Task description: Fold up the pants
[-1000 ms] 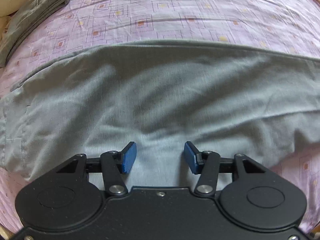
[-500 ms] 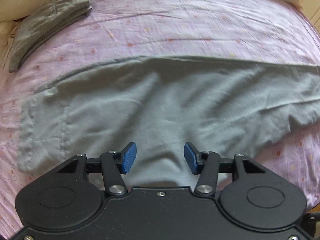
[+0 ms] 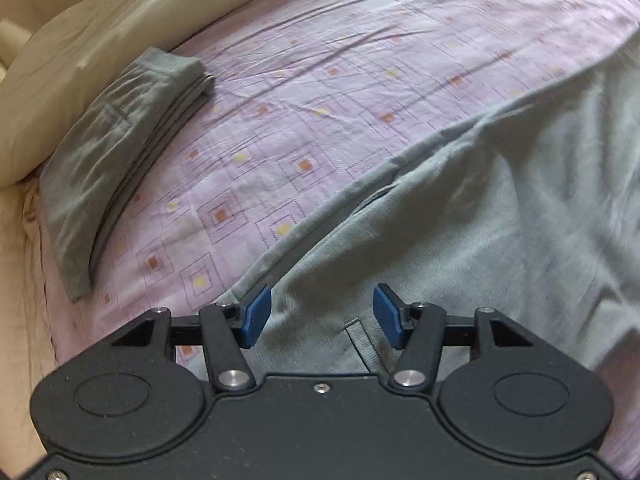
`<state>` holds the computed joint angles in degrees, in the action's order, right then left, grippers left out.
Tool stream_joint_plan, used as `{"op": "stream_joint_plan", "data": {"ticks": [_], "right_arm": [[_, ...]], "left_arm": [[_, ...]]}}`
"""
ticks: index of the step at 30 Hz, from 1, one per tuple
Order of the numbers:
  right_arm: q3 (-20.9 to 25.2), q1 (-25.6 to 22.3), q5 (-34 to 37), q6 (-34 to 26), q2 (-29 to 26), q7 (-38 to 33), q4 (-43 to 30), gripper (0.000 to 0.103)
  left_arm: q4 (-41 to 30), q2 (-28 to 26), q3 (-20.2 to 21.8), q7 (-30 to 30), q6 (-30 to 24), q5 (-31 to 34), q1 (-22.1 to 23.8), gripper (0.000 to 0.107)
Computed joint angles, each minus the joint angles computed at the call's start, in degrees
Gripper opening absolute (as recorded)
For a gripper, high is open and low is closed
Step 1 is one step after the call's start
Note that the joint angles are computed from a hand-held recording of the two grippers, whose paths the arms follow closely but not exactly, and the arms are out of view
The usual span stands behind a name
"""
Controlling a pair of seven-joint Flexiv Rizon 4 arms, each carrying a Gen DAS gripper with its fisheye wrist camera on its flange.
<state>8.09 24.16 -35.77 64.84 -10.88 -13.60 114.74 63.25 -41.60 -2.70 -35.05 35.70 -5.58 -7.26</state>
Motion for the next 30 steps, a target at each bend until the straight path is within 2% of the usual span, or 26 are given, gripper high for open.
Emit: {"op": "stream_joint_plan", "data": {"ticks": [4,6,10,12,14,16,19,25,27,30], "right_arm": [[1.37,1.63,2.87,-3.23,-1.27,-0.68,-2.8,0.018],[1.28,2.33,2.75,-3.95,-1.84,-0.81,-3.82,0.018],[-0.31,2.96,0.62,-4.61,-4.62,-2.87,-7.21,0.018],[-1.62,2.43,-1.13,-3.97,-6.65,-6.44,-9.32,0.019],[-2.96,2.15,-2.97,-3.64,-9.45,-11.06,-12.49,0.026],[-3.67,1.48,-2.68,-3.52,-12.9,-16.94,-16.7,0.028],[-4.1,0.92,-0.51,-5.28,-18.4,-26.4,-23.97,0.029],[-0.65,-1.29,8.72,-8.38,-28.3,-47.6,-37.74,0.029],[1.24,-1.99,11.92,-10.86,-31.13,-54.8,-42.15,0.03],[3.15,-2.29,15.78,-14.75,-34.16,-63.4,-47.3,0.03]], "left_arm": [[0.57,-0.89,-0.65,6.05,0.36,1.3,0.09,0.063],[2.26,-0.54,-0.86,7.86,2.73,1.39,0.13,0.065],[2.67,-1.01,-0.59,7.07,5.26,0.77,-0.38,0.069],[2.85,-1.0,-0.94,7.1,5.6,-0.05,-0.1,0.069],[3.51,-0.65,-1.01,7.02,6.4,-0.59,0.18,0.068],[4.58,-0.04,-1.34,6.59,7.28,-1.82,0.84,0.068],[3.08,0.03,-0.9,2.27,3.17,-4.43,1.88,0.068],[-2.41,-1.56,0.03,-16.18,-8.05,-10.55,5.3,0.065],[-2.15,-1.41,-0.15,-20.79,-9.35,-12.01,6.59,0.065],[0.52,-0.07,-0.36,-22.94,-7.58,-12.04,7.53,0.065]]}}
